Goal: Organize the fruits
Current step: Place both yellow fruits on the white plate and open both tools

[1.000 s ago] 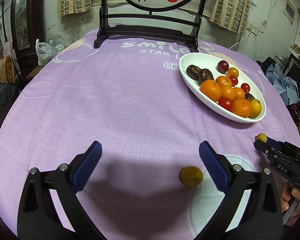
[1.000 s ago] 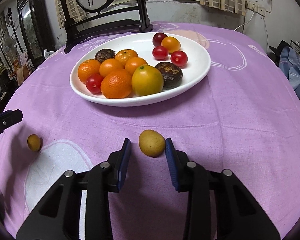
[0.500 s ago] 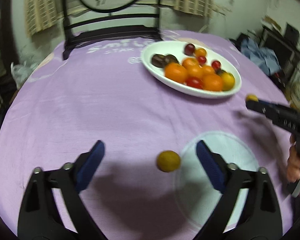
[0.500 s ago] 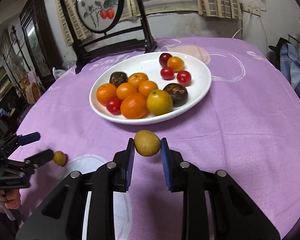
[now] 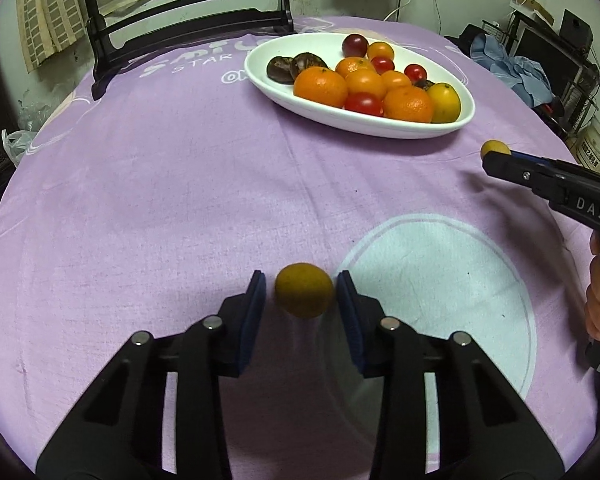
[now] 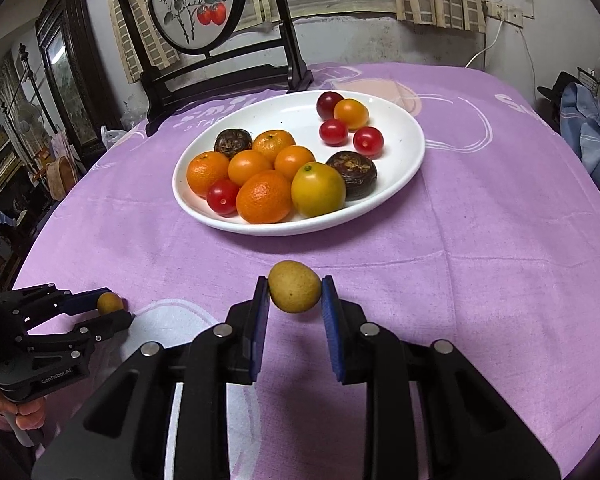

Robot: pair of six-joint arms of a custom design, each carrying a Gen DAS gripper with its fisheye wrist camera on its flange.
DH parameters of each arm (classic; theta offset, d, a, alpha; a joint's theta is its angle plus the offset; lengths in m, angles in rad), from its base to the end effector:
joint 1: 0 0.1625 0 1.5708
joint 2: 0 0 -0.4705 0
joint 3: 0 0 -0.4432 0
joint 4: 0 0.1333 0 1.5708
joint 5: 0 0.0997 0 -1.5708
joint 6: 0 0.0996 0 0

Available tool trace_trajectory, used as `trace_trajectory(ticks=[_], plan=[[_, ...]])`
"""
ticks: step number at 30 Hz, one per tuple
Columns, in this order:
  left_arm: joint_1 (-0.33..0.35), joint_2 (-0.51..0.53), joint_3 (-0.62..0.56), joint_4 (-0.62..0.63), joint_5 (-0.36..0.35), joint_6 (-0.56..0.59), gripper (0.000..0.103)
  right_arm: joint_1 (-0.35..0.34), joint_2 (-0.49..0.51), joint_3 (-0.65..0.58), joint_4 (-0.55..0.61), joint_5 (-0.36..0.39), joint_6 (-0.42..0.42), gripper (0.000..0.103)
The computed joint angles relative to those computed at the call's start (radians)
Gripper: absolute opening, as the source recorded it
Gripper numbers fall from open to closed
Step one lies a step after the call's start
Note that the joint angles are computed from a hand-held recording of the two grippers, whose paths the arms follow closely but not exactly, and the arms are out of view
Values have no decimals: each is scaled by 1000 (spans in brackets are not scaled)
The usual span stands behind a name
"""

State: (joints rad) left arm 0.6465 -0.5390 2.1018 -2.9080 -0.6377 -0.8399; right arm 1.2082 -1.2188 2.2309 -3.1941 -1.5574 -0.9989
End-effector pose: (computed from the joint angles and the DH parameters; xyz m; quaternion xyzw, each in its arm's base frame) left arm -0.2636 -0.4662 -0.1193 0.0880 0.8845 -0.2812 0.3617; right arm -0.0642 -0.5489 0.2040 0.3002 -0.9052 0.2378 0.1844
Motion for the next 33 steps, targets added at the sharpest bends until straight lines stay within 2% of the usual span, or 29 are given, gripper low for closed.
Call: trace_trajectory(ticks=[4,7,12,15,18,21,24,26,29,33], plan=[[-3,3,-6,23,9,-5,36,1,6,-3,-3,-8,2,26],[-6,4,-7,25,6,5,29,-1,7,-2,-4,-6,-2,26],[-11,6,-13,54,21,-2,28,-1,3,7,-5,10,-21,26],[-13,4,-11,56,22,-10,28,-4,-15,36,-5,48,-72,26],[-24,3,-5,39,40,-18,28,-12,-47,54,61,102,-99,27],[-36,0,9,-57,40,23,28,-12,-76,66,108,162,-106,27],[-35,-12,6,-150,29,85,28,6,-69,63,46,202,-85,27],[-31,-18,-20,-165,57,126,28,21,-51,49,-7,216,-62,27],[-10,-12,-75,-208,95,203,28,45,-10,-3,-43,217,4,27],[33,14,-161,-274,98,293,28,69,57,-86,-58,200,78,27]])
